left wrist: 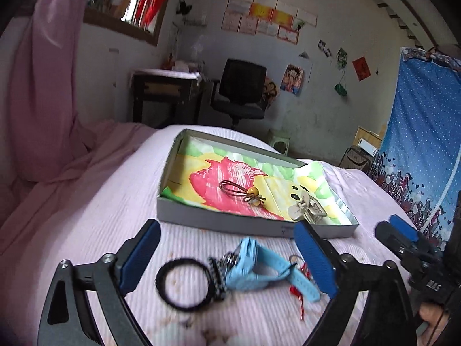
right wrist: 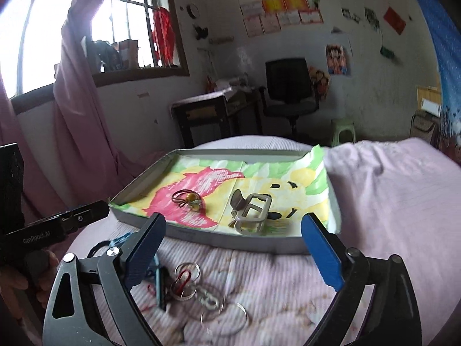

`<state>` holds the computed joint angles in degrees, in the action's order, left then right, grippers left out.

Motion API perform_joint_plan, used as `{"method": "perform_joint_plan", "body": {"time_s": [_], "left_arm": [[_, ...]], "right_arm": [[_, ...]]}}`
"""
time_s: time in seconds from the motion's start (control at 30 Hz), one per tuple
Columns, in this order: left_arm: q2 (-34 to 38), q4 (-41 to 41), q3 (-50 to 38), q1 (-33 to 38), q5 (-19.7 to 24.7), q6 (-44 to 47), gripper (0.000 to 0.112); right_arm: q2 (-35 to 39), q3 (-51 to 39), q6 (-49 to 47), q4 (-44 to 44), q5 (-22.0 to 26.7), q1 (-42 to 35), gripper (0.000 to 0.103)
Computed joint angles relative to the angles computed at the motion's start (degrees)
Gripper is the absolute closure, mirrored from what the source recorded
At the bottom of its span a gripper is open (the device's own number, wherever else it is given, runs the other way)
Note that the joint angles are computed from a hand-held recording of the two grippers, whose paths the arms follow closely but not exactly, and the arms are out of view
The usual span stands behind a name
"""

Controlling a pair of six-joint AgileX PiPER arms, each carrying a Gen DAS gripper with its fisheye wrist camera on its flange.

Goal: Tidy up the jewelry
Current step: 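Carry both items into the white box tray and open both tools, then withdraw both open tools from the tray toward the remaining items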

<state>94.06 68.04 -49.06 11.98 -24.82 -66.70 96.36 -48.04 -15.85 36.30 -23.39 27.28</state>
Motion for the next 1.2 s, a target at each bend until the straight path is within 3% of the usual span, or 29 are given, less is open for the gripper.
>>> {"method": "perform_joint_plan", "body": {"time_s": [0.07,0.3,0.57,0.9,1.2], "left_arm": [[-2.24,-5.52,4.25,1.32,-3.11,6.87,0.014],[-8.32,-11.33,13.75,4.9,-8.82,18.49,0.012],[-12.47,-13.07,21.17,8.72,-12.86,26.68,0.011],[-9.33,-13.56,21.81,9.24,-10.3,30.16,0.011],[-5.5,-8.83,17.76,10.31,-6.94,22.76,0.011]], "right_arm": [[-2.19,2.75,-2.29,2.66,-2.53,1.74,0.001],[-8.25,10.59,-13.07,12.82,-11.4,10.01,0.001],[-11.44,15.21,-16.11,19.63,-14.32,16.48,0.001],[-9.99,14.28,-19.49,21.95,-9.59,15.66,0.001],[-7.27,11.96,-20.97,23.27,-2.71,12.39,0.001]]}}
